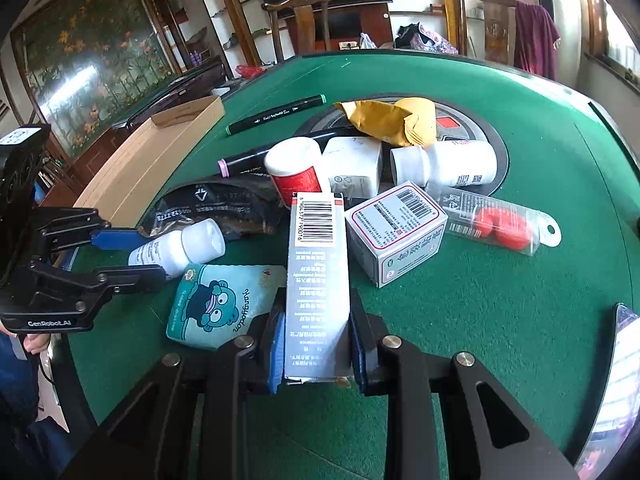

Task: Organize objects
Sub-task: 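Grasp the grey barcode medicine box with the right tool while the left tool grasps the white bottle, then carry both items into the cardboard box and open both tools to release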

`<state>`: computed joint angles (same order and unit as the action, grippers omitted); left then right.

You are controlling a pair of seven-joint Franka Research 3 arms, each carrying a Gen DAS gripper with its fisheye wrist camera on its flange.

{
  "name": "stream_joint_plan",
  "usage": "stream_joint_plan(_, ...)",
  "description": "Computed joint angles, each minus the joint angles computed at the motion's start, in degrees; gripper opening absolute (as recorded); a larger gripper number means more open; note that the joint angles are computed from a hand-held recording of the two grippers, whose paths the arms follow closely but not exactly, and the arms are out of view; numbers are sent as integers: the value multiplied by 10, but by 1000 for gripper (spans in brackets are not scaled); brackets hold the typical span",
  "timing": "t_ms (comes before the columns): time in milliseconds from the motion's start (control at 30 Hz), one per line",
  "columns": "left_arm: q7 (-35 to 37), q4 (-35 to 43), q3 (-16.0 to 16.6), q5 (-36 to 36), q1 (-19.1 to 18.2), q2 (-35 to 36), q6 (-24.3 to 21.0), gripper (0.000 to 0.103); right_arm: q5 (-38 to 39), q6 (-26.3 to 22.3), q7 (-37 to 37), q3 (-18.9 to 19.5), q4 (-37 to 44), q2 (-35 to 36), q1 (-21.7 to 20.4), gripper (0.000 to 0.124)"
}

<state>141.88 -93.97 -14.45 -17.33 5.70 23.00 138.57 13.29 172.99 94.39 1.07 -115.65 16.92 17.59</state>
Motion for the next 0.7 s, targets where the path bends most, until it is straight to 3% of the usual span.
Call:
stream_joint_plan(233, -15, 23, 3, 46, -19, 25, -9, 39, -1, -3, 4, 0, -1, -1, 0, 26)
stream_joint_plan(300, -26, 28, -3, 32, -16, 32, -5, 34, -5, -5, 8, -5, 0, -1, 3, 26)
stream_joint_plan(500, -51, -10, -16, -20, 3, 13, 31, 34, -24, 0, 29, -18, -5, -4, 15, 26)
stream_joint_plan(633, -25, -66, -27, -73, 21, -24, 68, 34, -34, 18, 36, -22, -12, -11, 20, 26)
stream_joint_plan(700, -3, -72, -32, -109, 32, -32, 55, 34, -26, 29, 32, -13, -14, -13, 14, 26)
